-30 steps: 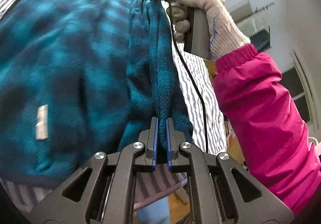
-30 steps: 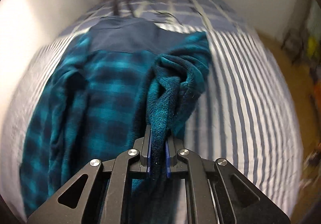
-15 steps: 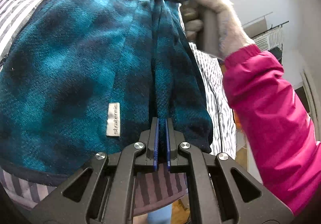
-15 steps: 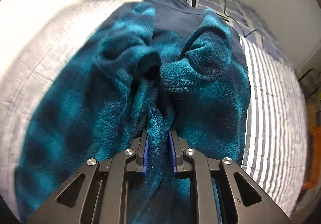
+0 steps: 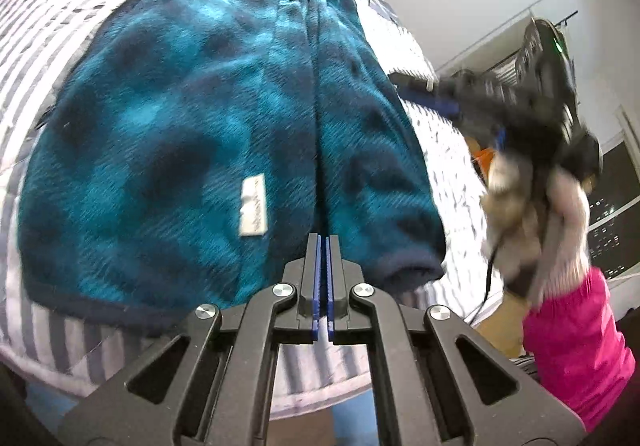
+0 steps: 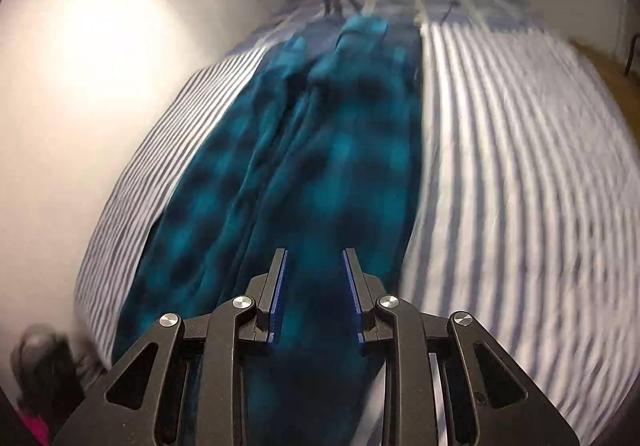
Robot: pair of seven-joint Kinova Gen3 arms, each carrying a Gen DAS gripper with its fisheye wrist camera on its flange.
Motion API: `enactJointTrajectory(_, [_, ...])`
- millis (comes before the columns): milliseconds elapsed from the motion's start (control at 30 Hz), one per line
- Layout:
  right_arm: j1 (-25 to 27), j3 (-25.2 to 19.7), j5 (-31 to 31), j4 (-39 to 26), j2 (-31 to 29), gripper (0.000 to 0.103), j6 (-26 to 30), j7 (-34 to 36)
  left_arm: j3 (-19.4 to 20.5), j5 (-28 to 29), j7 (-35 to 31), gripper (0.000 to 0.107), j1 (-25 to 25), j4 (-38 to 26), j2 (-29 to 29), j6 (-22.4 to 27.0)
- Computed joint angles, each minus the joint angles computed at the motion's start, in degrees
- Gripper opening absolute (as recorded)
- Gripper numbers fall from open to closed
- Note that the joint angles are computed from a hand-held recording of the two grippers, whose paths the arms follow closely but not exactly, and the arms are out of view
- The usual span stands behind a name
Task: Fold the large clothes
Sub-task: 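Grasp the shirt hem with both grippers and lift it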
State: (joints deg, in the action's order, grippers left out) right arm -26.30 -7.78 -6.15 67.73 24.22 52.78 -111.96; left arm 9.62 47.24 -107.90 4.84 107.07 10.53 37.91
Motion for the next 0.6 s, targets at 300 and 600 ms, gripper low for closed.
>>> enactJointTrajectory(300, [-10.72, 1.41, 7.76, 4.77, -1.36, 0.025, 0.89, -3.21, -3.8, 1.13, -7.73, 0.002, -3.39, 3.41, -8.14, 6.0])
enactJointTrajectory(600, [-7.61, -0.27, 8.47, 18.35, -13.52, 0.053, -6.37, -14.23, -10.28, -3.88, -2.07, 0.064, -7.89, 0.76, -7.17, 7.49])
